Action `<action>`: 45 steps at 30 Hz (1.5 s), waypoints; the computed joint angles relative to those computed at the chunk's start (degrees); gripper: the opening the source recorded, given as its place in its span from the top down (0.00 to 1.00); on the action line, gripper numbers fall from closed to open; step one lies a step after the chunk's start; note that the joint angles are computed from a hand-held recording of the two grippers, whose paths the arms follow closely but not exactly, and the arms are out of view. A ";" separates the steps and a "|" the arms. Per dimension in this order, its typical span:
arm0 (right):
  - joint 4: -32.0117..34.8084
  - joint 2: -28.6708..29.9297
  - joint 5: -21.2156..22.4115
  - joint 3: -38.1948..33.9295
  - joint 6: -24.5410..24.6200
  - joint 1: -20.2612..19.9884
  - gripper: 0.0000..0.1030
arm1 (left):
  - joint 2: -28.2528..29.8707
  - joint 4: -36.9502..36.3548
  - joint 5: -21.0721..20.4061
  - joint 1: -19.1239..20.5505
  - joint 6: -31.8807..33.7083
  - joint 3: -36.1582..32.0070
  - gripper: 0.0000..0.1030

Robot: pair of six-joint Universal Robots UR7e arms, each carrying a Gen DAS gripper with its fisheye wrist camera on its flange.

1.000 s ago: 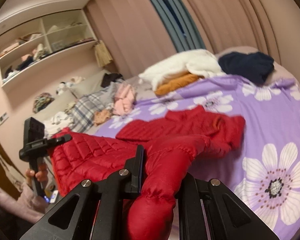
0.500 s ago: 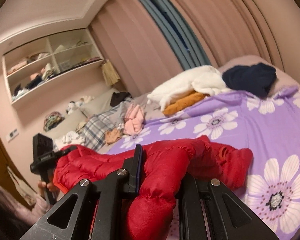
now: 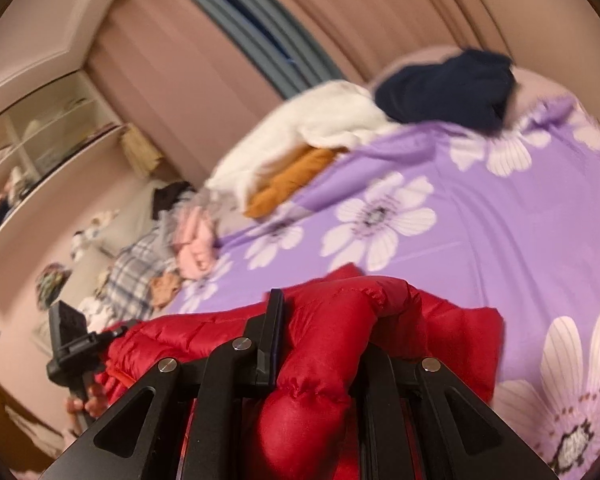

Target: Fold large clothes

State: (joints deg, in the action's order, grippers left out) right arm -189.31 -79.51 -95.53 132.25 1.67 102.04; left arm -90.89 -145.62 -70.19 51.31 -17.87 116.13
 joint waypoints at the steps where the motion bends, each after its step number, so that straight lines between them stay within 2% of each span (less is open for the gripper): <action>1: 0.77 0.68 0.01 -0.59 0.78 -0.86 0.86 | 2.18 0.14 0.20 0.99 0.20 -1.29 0.84; 5: 4.80 2.83 -0.85 -2.74 4.32 -3.23 0.86 | 7.45 1.17 1.76 3.82 -1.52 -4.03 0.84; 7: 6.40 3.20 0.13 -3.21 5.94 -4.57 0.85 | 9.15 1.62 2.61 5.17 -3.18 -4.61 0.84; 10: 8.37 3.72 2.02 -4.27 8.37 -5.93 0.76 | 10.75 1.87 2.37 7.34 -6.16 -5.19 0.82; 13: 9.95 4.09 4.02 -5.28 10.34 -7.03 0.60 | 11.85 2.63 2.38 8.80 -9.50 -5.95 0.78; 15: 10.35 4.26 5.49 -5.84 11.96 -7.57 0.43 | 12.10 2.90 1.71 9.30 -11.15 -6.56 0.74; 16: 10.33 4.30 6.50 -6.16 12.90 -7.84 0.40 | 12.10 3.25 1.85 9.19 -11.73 -6.96 0.72; 17: 9.80 4.04 7.30 -6.19 13.74 -8.02 0.36 | 12.00 3.70 2.47 8.83 -12.19 -7.36 0.62; 18: 8.95 3.80 7.76 -6.22 14.55 -8.13 0.32 | 11.78 3.45 2.74 8.61 -12.31 -7.64 0.49; 19: 7.75 3.65 8.08 -6.22 15.37 -8.15 0.30 | 11.33 2.65 2.88 8.33 -12.42 -7.66 0.41; 20: 6.43 3.21 8.94 -6.03 16.09 -8.36 0.26 | 11.11 1.79 3.55 8.01 -12.48 -7.61 0.27; 21: 5.70 2.98 9.52 -6.09 16.65 -8.45 0.24 | 10.38 0.60 5.63 7.19 -12.20 -7.34 0.17; 22: 5.20 2.54 9.12 -6.10 17.29 -8.20 0.23 | 9.84 0.08 8.50 6.26 -11.75 -7.10 0.14; 24: 5.33 1.82 5.67 -6.29 16.69 -6.72 0.23 | 8.83 -0.23 11.56 5.14 -10.55 -6.83 0.12; 25: 5.33 1.48 3.01 -6.24 15.49 -5.46 0.23 | 8.13 0.21 11.32 4.95 -9.96 -6.65 0.12; 29: 4.10 1.78 -7.58 -6.07 8.15 0.47 0.23 | 6.43 2.71 14.69 2.33 -6.67 -4.80 0.12; 32: 3.92 3.59 -13.14 -6.64 3.01 4.10 0.23 | 6.07 4.58 16.81 0.25 -4.33 -3.25 0.13; 34: 6.04 5.20 -16.38 -7.03 -0.54 6.47 0.23 | 5.91 5.73 17.66 -1.47 -2.36 -1.64 0.13; 36: 6.52 8.11 -22.52 -7.13 -4.46 9.44 0.23 | 5.90 6.05 18.87 -2.87 -0.43 0.31 0.14; 38: 5.44 10.64 -27.14 -6.56 -7.69 11.40 0.26 | 5.78 6.71 20.03 -3.93 0.85 2.07 0.22; 40: 4.40 12.69 -30.41 -5.56 -10.42 13.07 0.35 | 5.41 9.50 21.96 -5.14 0.46 3.90 0.30; 42: 2.70 13.88 -32.14 -4.08 -11.29 13.99 0.47 | 4.93 11.32 23.58 -6.15 0.34 5.81 0.43; 43: 2.59 13.90 -32.30 -3.46 -11.03 14.15 0.49 | 4.43 11.54 24.52 -6.83 0.85 7.24 0.50; 45: 2.89 14.43 -33.29 -2.27 -10.24 13.87 0.51 | 3.63 11.91 25.62 -7.54 0.92 9.30 0.52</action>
